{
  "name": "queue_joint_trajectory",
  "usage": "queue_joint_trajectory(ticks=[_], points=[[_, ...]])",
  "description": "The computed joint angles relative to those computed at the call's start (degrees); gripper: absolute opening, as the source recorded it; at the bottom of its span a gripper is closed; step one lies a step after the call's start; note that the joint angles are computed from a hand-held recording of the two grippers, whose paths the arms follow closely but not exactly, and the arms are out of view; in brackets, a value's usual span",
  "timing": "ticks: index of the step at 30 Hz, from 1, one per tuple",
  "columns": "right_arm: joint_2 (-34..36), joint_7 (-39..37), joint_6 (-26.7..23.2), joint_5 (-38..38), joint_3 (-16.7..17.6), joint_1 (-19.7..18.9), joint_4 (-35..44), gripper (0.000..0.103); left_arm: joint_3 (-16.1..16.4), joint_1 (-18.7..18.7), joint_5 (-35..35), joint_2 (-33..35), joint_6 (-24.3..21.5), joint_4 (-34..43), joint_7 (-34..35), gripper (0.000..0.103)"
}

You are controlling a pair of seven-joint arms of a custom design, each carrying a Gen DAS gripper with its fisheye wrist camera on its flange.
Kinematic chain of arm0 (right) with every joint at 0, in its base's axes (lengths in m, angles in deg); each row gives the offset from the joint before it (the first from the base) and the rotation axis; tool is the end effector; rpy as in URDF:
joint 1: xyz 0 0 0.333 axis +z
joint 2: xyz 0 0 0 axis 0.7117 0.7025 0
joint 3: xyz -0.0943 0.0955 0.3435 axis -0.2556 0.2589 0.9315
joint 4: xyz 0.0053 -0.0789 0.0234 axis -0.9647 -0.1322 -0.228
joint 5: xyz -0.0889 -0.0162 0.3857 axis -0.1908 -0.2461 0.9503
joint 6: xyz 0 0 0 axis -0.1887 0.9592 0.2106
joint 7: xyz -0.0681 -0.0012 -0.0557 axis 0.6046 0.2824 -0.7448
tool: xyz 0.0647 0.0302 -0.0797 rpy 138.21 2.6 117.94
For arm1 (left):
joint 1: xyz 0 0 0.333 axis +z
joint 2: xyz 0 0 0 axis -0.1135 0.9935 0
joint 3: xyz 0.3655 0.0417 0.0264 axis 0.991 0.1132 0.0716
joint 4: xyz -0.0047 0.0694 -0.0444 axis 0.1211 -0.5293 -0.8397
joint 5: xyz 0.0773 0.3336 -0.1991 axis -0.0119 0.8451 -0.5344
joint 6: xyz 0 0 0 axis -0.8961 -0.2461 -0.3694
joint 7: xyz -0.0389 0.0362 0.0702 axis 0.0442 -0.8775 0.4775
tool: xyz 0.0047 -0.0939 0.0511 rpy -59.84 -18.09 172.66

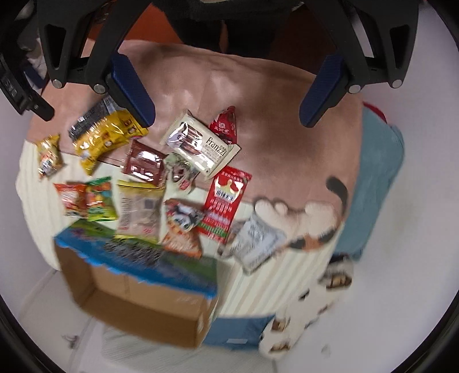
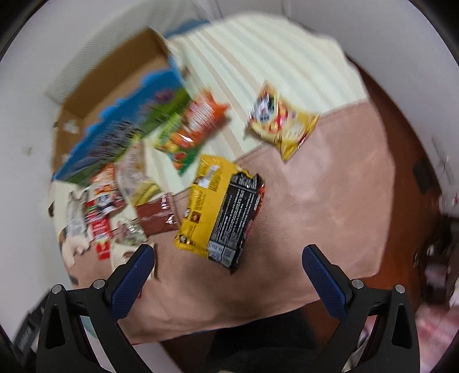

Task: Organize snacks
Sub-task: 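Grasp the white Franzzi cookie pack with left tool while right tool grasps yellow-black biscuit bag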

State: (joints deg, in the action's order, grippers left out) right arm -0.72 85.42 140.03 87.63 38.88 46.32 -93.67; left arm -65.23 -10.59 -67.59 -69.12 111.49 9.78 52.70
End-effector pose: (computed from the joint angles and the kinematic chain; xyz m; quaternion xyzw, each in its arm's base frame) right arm 0.4425 0.0060 0.6257 -0.2447 0.9637 -0.0397 0.0990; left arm 0.6761 -0.1230 0.6319 -0.5764 0.8092 -0.0794 0.0820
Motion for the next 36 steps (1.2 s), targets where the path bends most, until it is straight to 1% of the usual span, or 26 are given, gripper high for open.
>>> queue_joint_trajectory(ticks=[1, 3, 4, 6, 9, 12, 13, 16, 19, 23, 25, 26, 29, 30, 31, 32, 34, 36], points=[[1.3, 0.4, 2.3, 1.7, -0.9, -0.2, -1.4, 0.103, 0.3, -0.5, 0.9, 1.6, -0.9, 1.0, -1.7, 0.103], [4.5, 0.7, 3.9, 4.3, -2.0, -0.5, -2.2, 0.103, 0.6, -1.0, 1.2, 4.8, -3.2, 3.8, -4.2, 0.103], [6.1, 0.7, 4.9, 5.2, -2.4, -0.6, -2.5, 0.103, 0.8, -1.1, 1.5, 5.6, -3.5, 4.2, -5.5, 0.103], [9.9, -0.9, 6.8, 7.7, -3.1, -0.4, -2.3, 0.103, 0.8, -1.3, 0.9, 8.7, -6.2, 7.1, -7.9, 0.103], [14.1, -1.6, 7.5, 9.5, -3.2, -0.2, -1.1, 0.103, 0.7, -1.6, 0.4, 11.8, -9.2, 9.7, -9.9, 0.103], [17.9, 0.2, 6.5, 9.4, -2.9, 0.0, 0.7, 0.103, 1.0, -1.9, 0.3, 14.9, -13.0, 12.8, -12.9, 0.103], [19.2, 1.0, 5.8, 9.1, -2.9, 0.1, 1.5, 0.103, 0.8, -1.4, -1.3, 15.5, -13.9, 13.4, -14.6, 0.103], [22.5, 3.2, 3.8, 7.8, -2.8, 0.5, 3.9, 0.103, 0.1, -0.4, -4.8, 16.0, -14.7, 13.0, -18.2, 0.103], [25.3, 3.3, 1.4, 6.8, -2.8, 1.0, 6.1, 0.103, -1.1, -0.2, -6.6, 16.3, -15.2, 11.9, -17.3, 0.098], [25.4, -1.2, 4.0, 6.6, -2.6, 1.7, 4.6, 0.100, -1.2, -0.3, -8.4, 16.2, -14.0, 8.7, -19.0, 0.098], [25.5, -4.7, 3.4, 5.9, -2.4, 2.0, 4.5, 0.099, -1.0, -0.4, -8.8, 16.3, -12.7, 6.8, -20.3, 0.098], [26.1, -6.8, 2.1, 5.1, -2.1, 2.3, 5.3, 0.099, -0.8, -0.5, -8.7, 16.0, -11.6, 5.3, -21.1, 0.098], [27.0, -8.2, 0.5, 3.3, -1.7, 3.4, 6.3, 0.099, -0.4, -0.9, -7.9, 16.7, -9.9, 3.4, -23.5, 0.097], [27.4, -8.0, 0.6, 3.1, -1.6, 3.7, 6.5, 0.100, -0.2, -1.0, -7.5, 16.8, -9.0, 2.6, -24.2, 0.094], [28.0, -7.6, 0.5, 3.1, -1.5, 4.1, 6.9, 0.100, 0.0, -1.1, -6.9, 16.8, -8.0, 1.6, -24.6, 0.082], [28.5, -7.3, 0.3, 3.0, -1.4, 4.4, 7.4, 0.100, 0.1, -1.1, -6.0, 16.7, -7.2, 0.6, -24.4, 0.076], [29.3, -7.6, 0.3, 2.8, -1.6, 4.6, 7.7, 0.100, 0.0, -0.7, -5.4, 15.9, -5.0, -1.7, -23.6, 0.068], [30.9, -8.1, 0.2, 2.2, -1.3, 5.3, 9.1, 0.099, -0.4, -0.2, -4.5, 14.5, -2.8, -4.0, -20.3, 0.065]])
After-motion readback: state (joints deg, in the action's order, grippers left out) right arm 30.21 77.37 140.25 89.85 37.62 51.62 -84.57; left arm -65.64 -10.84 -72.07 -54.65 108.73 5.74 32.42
